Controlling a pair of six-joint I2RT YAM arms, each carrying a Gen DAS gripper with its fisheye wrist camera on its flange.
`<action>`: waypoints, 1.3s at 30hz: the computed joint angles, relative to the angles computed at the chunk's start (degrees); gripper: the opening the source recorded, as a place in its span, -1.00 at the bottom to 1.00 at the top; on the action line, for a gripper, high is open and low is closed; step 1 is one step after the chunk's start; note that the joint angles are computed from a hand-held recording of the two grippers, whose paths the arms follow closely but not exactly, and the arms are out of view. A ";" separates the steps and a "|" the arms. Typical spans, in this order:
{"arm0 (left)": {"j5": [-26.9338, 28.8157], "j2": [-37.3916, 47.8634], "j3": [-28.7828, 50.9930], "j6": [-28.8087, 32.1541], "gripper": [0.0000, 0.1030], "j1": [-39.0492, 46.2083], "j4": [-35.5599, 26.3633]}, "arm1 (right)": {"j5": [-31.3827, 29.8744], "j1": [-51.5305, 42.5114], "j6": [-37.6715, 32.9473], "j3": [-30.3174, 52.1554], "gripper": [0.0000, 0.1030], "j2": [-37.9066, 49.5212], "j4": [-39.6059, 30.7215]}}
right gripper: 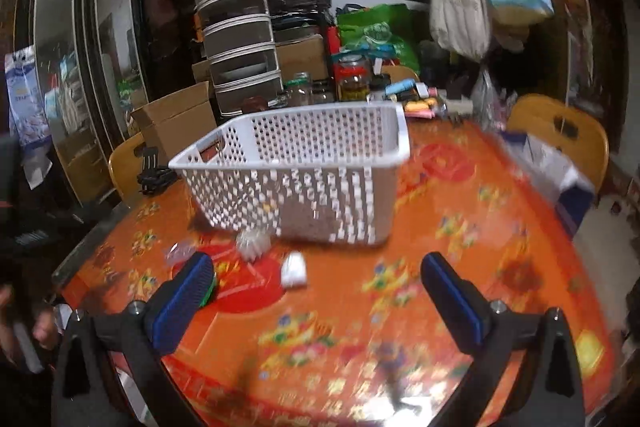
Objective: Organize soft objects
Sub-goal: 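Withdraw both tools from the basket toward the remaining items, then grasp the small white cloth with the right tool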
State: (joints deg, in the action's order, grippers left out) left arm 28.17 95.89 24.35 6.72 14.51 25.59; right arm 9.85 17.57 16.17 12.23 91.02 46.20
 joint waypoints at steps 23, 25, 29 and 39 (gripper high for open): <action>-10.81 22.36 13.96 3.47 0.81 -7.44 5.02 | -6.04 -0.46 -2.08 26.94 0.42 29.20 -10.55; -10.83 22.97 14.76 3.92 0.67 -7.65 4.34 | -6.41 -0.83 -2.26 29.21 0.24 29.99 -13.30; -10.75 23.39 15.22 4.03 0.48 -7.50 3.62 | -6.81 -1.43 -2.42 31.84 0.07 30.96 -15.91; -12.14 24.90 17.36 6.46 0.09 -9.33 0.44 | -6.50 -0.82 -3.59 39.32 -0.30 33.88 -24.41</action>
